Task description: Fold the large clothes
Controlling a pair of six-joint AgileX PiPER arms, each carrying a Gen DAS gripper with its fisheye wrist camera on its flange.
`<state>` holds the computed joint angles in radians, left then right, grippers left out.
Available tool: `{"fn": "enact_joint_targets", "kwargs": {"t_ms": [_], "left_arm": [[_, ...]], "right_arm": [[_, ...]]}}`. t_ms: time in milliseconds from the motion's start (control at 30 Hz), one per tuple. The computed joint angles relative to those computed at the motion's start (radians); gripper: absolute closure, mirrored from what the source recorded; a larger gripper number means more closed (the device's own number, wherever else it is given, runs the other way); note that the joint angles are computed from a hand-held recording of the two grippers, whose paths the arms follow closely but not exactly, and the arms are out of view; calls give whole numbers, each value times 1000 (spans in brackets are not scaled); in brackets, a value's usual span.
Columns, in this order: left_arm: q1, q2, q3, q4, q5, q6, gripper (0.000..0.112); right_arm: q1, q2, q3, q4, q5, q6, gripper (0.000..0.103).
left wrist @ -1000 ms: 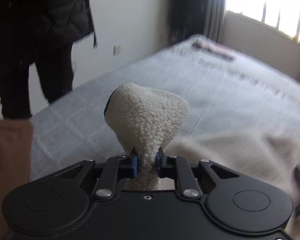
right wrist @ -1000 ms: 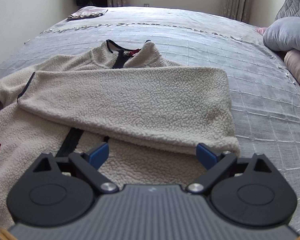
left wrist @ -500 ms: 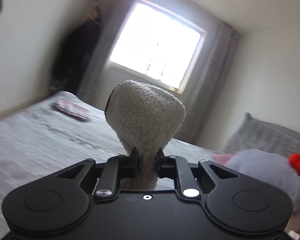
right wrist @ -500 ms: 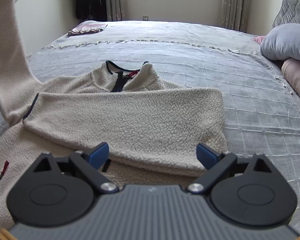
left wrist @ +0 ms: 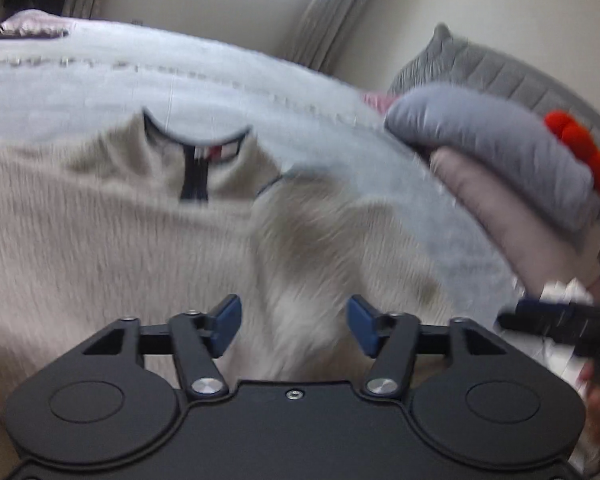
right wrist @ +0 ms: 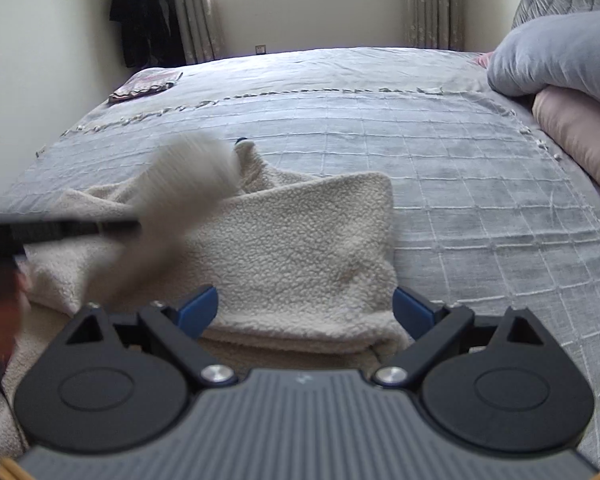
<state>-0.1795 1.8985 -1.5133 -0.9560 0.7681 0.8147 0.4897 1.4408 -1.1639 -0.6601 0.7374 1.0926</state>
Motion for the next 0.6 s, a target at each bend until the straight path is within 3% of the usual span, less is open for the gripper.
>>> {"fn": "enact_joint_targets", "kwargs": {"t_ms": [100,267,433,600], "left_arm": [[37,-58,118,-98,6,186,45],[105,-114,163,-117,24,261,40],[179,-122,124,-85,-23,259,40],[248,-92,80,-46,-53,260,40]], "right_arm": [[-30,-11,28,31,-53,-9,8],[-74,32,23,125,-174,-62,8],[-102,132,-20,243,-316,-97,9],[8,219,-123,-98,-280,210,20]]}}
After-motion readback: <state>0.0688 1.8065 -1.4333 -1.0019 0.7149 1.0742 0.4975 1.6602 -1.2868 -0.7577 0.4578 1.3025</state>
